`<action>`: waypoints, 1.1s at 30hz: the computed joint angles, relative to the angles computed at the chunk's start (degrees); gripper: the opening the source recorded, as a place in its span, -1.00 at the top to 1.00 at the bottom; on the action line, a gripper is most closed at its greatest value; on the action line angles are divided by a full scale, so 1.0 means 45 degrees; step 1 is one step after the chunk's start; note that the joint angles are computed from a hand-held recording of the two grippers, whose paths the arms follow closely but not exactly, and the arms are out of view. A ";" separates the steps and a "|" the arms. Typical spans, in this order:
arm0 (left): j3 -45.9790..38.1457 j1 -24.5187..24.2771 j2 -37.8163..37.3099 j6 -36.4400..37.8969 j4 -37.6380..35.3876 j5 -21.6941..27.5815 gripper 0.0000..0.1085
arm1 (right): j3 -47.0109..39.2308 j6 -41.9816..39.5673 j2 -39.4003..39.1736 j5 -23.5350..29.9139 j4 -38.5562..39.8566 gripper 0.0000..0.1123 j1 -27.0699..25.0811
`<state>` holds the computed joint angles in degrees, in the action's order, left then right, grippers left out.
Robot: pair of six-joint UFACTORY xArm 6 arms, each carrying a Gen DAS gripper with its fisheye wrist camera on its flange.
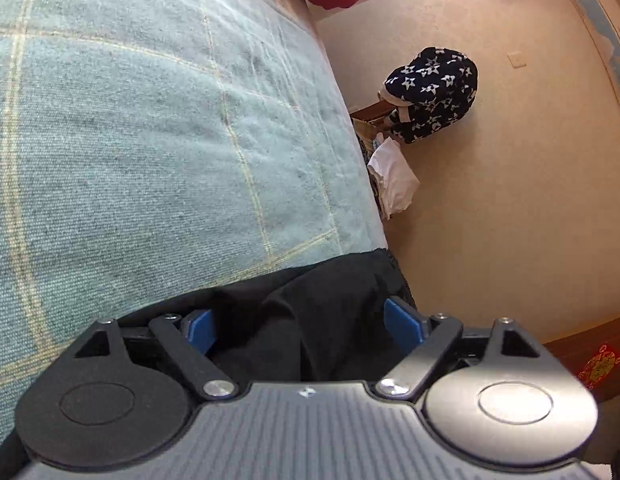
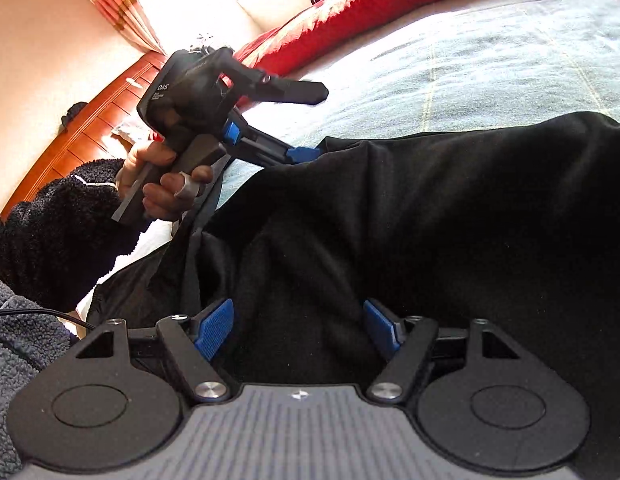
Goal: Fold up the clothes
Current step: 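Move the left gripper over the folded trousers while the right gripper withdraws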
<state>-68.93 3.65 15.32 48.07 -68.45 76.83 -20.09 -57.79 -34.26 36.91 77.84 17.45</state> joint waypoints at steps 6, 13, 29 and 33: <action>-0.0633 -0.0242 0.0178 -0.0685 0.0370 -0.0077 -0.61 | 0.0098 0.0010 -0.0230 -0.0238 0.0032 -0.35 0.0081; 0.0084 0.0252 0.0052 0.0125 0.1384 0.0459 -0.62 | 0.0320 0.0277 -0.0855 -0.0328 -0.0592 -0.36 -0.0066; -0.0380 -0.0182 -0.0428 0.1878 0.2205 -0.0539 -0.61 | 0.1559 0.1238 -0.2863 -0.1116 -0.0923 -0.36 -0.0005; 0.0688 0.0347 -0.0956 0.3391 0.2449 -0.0786 -0.44 | 0.1464 0.1094 -0.2709 -0.1183 -0.0722 -0.36 0.0070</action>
<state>-65.83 5.21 11.02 63.33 -57.43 73.29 -13.50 -52.87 -46.45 31.59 74.59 17.77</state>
